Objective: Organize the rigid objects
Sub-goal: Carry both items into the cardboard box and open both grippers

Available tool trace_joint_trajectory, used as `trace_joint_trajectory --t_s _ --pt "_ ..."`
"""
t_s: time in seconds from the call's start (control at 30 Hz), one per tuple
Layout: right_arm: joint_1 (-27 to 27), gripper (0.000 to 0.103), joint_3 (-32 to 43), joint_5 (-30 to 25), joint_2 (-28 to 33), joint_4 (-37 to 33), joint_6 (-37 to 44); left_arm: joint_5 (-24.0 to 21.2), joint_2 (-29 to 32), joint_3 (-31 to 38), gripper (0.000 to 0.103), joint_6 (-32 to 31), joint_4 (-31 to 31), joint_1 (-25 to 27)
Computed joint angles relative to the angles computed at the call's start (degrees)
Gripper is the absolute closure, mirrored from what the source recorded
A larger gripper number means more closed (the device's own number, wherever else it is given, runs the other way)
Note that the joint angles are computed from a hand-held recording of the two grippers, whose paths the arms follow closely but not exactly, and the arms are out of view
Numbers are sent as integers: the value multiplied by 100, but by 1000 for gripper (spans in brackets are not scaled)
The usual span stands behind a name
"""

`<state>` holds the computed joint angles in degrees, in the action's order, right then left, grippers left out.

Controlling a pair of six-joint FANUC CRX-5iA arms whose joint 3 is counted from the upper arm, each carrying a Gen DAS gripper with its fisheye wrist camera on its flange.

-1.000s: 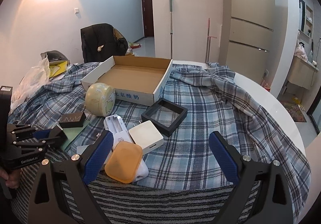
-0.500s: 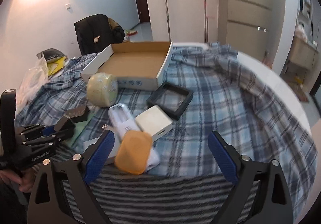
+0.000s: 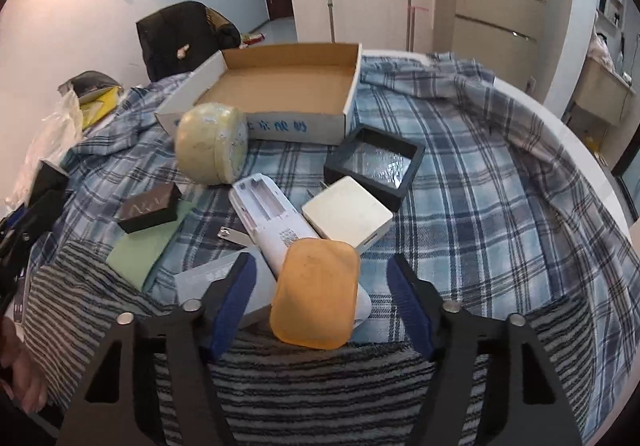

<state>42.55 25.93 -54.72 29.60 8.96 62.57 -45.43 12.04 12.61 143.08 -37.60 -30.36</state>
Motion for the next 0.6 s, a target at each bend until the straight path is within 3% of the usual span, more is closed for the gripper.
trace_joint_trajectory --t_s 0.07,0.6 --pt "-69 61 311 -341 162 -355 235 15 -22 -40 71 -44 109 48" --pt "26 61 -422 564 -540 224 370 -1244 -213 444 71 404 -1281 -626"
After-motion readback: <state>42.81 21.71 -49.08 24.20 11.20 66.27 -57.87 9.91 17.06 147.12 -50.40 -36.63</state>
